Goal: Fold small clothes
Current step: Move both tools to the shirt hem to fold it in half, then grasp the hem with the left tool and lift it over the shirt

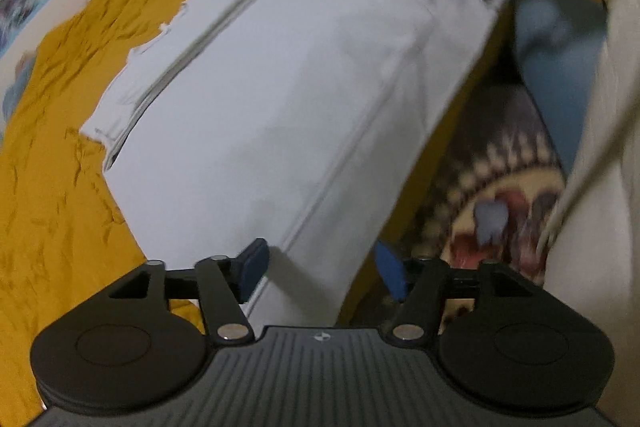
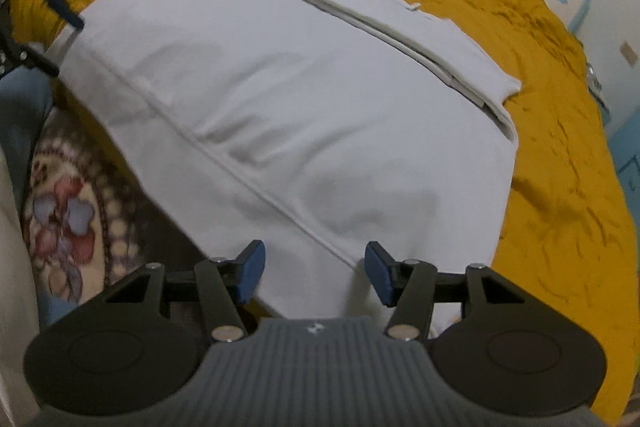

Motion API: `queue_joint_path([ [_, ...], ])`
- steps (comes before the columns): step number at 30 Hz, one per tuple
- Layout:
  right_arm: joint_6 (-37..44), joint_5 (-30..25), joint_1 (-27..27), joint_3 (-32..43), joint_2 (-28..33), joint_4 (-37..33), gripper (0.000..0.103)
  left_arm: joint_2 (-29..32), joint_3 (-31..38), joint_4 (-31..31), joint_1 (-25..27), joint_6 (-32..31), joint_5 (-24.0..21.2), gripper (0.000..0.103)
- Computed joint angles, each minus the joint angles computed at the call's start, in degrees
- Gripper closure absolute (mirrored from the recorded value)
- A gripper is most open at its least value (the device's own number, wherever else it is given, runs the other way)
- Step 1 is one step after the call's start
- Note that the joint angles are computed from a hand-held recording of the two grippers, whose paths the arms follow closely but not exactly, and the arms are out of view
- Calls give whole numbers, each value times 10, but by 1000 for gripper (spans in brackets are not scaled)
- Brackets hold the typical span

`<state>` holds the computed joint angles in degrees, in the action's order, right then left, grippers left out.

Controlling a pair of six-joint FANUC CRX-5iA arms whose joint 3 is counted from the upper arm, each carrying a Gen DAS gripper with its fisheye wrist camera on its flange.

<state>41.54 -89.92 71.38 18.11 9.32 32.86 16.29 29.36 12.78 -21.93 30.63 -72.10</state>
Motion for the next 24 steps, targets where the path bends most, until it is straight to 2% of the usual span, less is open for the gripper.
queue_joint_path([
  [1,8,-3,3,0,1,2,44,-5,-8,-9,-3,-16,6,19],
  [5,22,-8,10,-1,7,6,41,-35,-64,-55,-20,-62,73,19],
  [15,109,-40,27,-2,28,13,33,-85,-163,-212,-71,-71,225,13],
  [18,137,-65,28,-1,41,24,33,-90,-173,-234,-76,-69,240,13],
  [21,172,-82,29,-8,50,36,33,-95,-177,-246,-79,-59,253,29],
  [24,199,-86,30,-16,54,46,33,-95,-170,-237,-76,-62,243,44],
])
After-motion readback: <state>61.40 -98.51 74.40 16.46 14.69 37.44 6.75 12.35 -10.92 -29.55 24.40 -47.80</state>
